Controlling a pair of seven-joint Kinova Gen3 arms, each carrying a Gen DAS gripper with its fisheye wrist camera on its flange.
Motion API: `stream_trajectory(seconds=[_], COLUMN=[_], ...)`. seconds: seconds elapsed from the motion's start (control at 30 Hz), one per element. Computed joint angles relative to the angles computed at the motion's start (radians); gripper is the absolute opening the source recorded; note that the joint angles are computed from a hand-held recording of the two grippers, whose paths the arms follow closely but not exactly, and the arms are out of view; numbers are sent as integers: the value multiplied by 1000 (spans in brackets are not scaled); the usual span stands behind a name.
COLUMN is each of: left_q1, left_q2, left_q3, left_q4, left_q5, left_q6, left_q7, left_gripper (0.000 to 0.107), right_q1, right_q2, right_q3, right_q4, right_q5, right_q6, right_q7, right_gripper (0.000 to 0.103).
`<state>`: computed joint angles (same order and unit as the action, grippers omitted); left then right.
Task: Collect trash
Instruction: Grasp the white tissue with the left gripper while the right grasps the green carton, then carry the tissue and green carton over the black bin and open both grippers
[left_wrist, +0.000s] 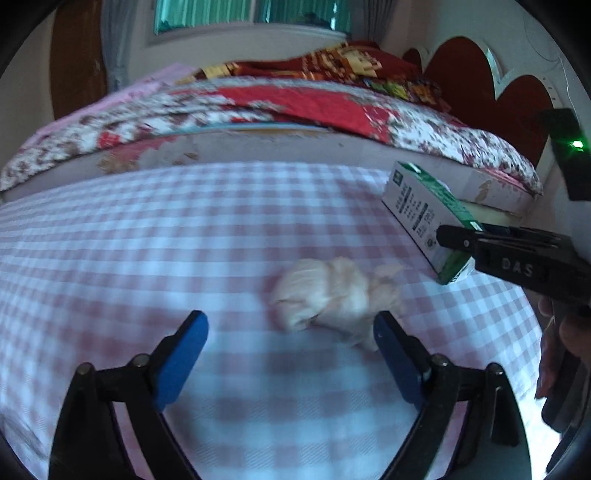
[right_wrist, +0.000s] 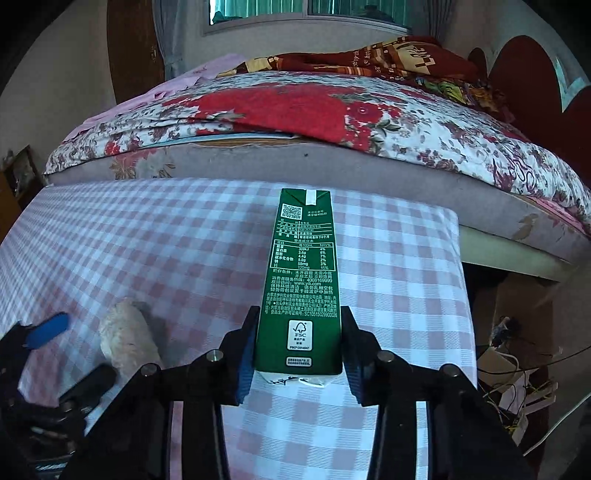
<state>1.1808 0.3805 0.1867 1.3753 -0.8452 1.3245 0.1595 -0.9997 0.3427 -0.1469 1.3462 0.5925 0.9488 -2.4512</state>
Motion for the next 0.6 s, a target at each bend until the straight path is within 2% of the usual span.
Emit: stream_trajectory(seconds=[0.1,0.17,0.27,0.37,0.43,0.5,0.6], left_q1=[-15,-64,-75,-86,-87,-84,-57], left_q2=[15,17,15,19,34,31,24], left_q3=[-36,-9,-19,-22,-26,-33,-42], left_q4=[-34,-35,-33,-41,-68,-65,-54], left_q5=[47,65,79,89,91,94,72], left_q6=[-29,-49,-68,-81,-59,-64,-40], left_q7=[-65,-79,-94,-133,-178,-189,-167], left_gripper=[89,87,81,66,47,40,38], right_q1=[17,23,35,38,40,41,50], right_q2=[-8,-10,-13,-13,-8,0,1], right_q3=[-5,-6,-9,-5,-4,-3,-3], right_q4=[11,10,14,16,10,-3,-5], right_q5=[-15,-24,-42,-45,-49,-59,-80], right_q6=[-18,-19,-34,-42,-37,-28,-33], right_q7=[22,29,41,44,46,50,54], right_gripper=[42,42,43,43,43,43,41])
